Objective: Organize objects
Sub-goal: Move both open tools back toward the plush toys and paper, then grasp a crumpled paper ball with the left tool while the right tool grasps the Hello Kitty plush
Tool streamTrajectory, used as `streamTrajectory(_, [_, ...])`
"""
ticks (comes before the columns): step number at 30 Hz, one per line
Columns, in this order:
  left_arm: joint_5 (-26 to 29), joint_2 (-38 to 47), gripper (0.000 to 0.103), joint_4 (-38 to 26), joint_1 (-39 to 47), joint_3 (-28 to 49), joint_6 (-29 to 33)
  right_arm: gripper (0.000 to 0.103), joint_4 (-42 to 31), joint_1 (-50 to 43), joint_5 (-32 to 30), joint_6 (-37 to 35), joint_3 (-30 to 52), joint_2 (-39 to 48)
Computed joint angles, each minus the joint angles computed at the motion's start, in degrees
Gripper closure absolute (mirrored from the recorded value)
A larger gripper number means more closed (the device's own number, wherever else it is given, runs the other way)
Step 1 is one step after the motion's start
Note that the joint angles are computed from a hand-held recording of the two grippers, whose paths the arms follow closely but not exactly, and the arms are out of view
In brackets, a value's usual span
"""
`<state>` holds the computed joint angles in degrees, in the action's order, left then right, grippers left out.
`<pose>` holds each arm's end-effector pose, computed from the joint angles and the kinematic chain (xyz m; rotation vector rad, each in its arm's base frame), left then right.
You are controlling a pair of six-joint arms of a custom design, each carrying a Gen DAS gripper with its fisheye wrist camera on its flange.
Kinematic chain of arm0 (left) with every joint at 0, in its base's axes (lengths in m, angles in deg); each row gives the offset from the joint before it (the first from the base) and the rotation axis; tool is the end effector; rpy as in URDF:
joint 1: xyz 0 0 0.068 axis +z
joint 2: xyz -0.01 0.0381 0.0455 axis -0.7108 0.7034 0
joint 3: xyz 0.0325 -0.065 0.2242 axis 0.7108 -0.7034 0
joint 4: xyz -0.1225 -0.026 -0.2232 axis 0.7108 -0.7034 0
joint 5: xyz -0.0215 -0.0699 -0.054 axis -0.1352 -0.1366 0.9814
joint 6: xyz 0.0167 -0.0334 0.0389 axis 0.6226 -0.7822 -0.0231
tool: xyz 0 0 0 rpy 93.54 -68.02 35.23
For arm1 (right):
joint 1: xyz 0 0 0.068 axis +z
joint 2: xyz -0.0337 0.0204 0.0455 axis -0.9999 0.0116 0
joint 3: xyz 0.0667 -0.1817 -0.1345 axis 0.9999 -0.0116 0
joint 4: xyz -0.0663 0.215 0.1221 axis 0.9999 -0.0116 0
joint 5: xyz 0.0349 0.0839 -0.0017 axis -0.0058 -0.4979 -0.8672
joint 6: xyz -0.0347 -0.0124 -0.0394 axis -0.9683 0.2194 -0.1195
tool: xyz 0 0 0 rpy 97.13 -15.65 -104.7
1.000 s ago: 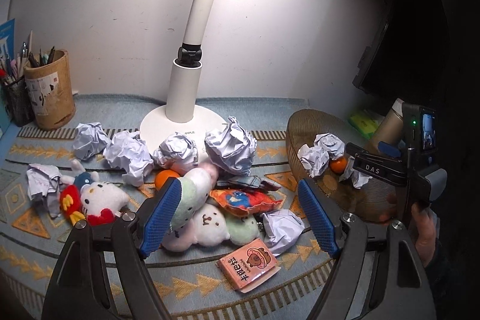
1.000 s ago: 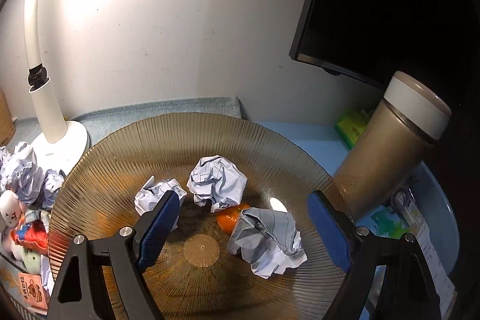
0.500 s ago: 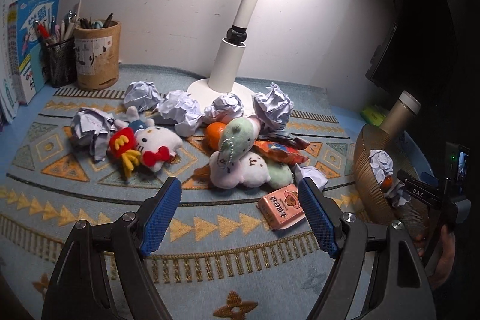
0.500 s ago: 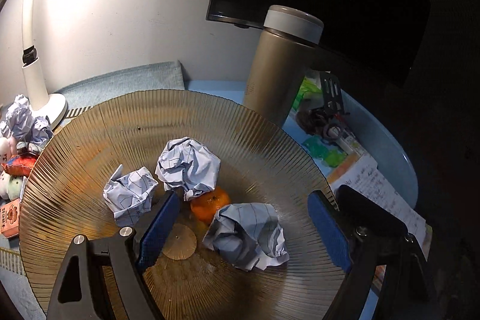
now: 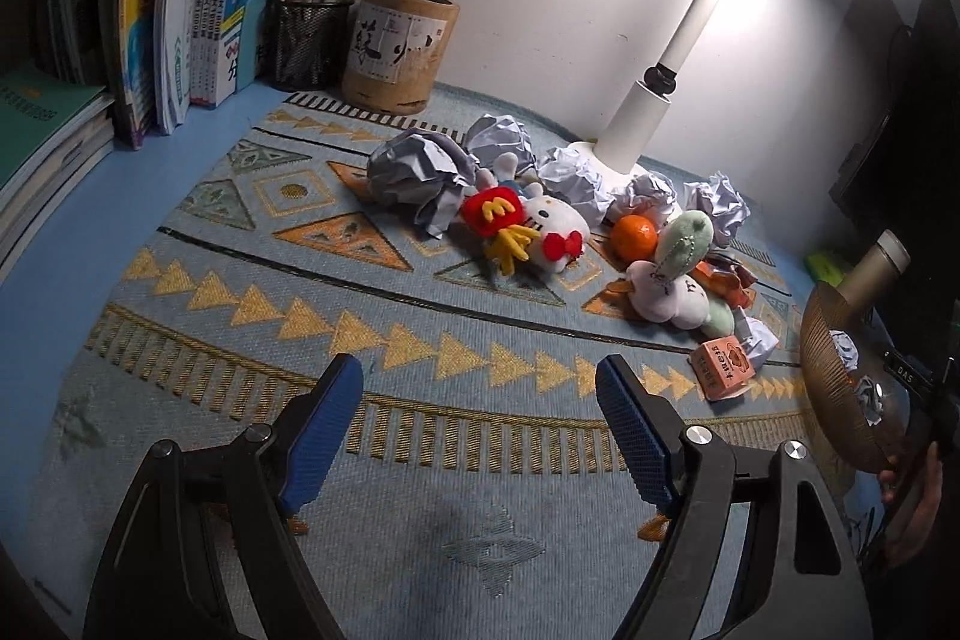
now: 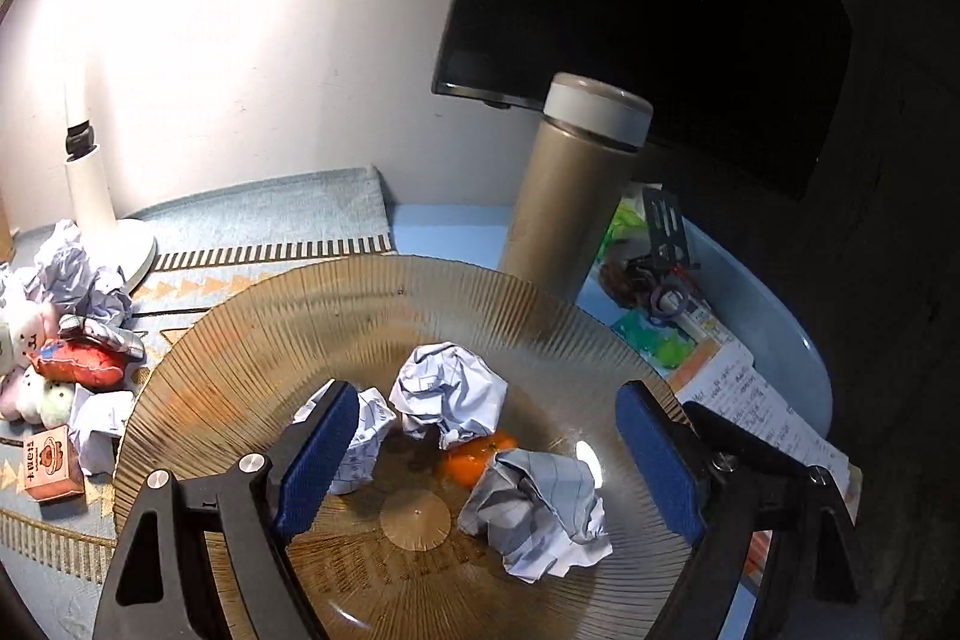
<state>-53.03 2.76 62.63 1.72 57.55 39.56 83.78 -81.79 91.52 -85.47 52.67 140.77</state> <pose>0.1459 0.1304 0.0424 -0.5951 2.2450 -0.1897 0.2925 0.0292 0.0612 -0.1541 2.1532 -0.3041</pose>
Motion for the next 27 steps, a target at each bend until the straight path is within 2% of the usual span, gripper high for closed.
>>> streamTrajectory(2, [0.4, 0.7, 0.024, -0.7, 1.3, 0.5, 1.3, 0.017, 0.8, 1.6, 0.2, -0.8, -3.5, -4.6])
streamTrajectory(4, [0.7, 0.8, 0.024, -1.5, 1.8, 1.0, 1.9, 0.017, -1.1, 3.6, -3.6, -1.1, -7.4, -11.6])
streamTrajectory(5, [0.8, 0.5, 0.024, -2.1, 2.0, 1.3, 2.1, 0.014, -2.6, 5.4, -4.9, -0.6, -9.1, -15.0])
streamTrajectory(6, [1.0, 0.2, 0.024, -2.7, 2.0, 1.6, 2.1, 0.005, -4.8, 7.6, -6.4, 0.2, -10.2, -18.3])
streamTrajectory(7, [1.2, -0.3, 0.024, -3.6, 2.1, 2.2, 2.3, 0.001, -6.7, 10.1, -8.3, 1.1, -10.9, -20.6])
streamTrajectory(9, [1.2, -1.2, 0.024, -5.3, 2.1, 3.5, 2.5, 0.0, -10.1, 17.0, -10.0, 3.3, -11.0, -22.7])
streamTrajectory(11, [0.3, -1.5, 0.024, -7.1, 1.9, 5.4, 3.1, 0.0, -12.8, 23.3, -14.2, 5.4, -7.3, -18.8])
streamTrajectory(14, [-2.1, -0.7, 0.024, -9.3, 1.7, 9.3, 4.7, 0.0, -13.9, 31.3, -18.7, 9.8, 0.9, -8.4])
streamTrajectory(19, [-4.6, 5.3, 0.024, -12.9, 2.2, 19.0, 5.4, 0.006, -16.3, 39.4, -20.0, 13.2, 18.8, 9.2])
streamTrajectory(20, [-4.3, 7.2, 0.024, -14.0, 2.3, 21.7, 5.1, 0.009, -17.8, 40.3, -19.8, 13.6, 23.0, 12.4])
streamTrajectory(23, [-3.2, 13.6, 0.024, -16.4, 1.8, 29.2, 4.2, 0.011, -24.5, 41.3, -19.1, 14.6, 35.9, 21.9])
streamTrajectory(27, [-6.3, 22.9, 0.024, -17.8, -2.7, 38.1, 4.5, 0.011, -31.8, 41.5, -18.4, 13.5, 51.2, 33.3])
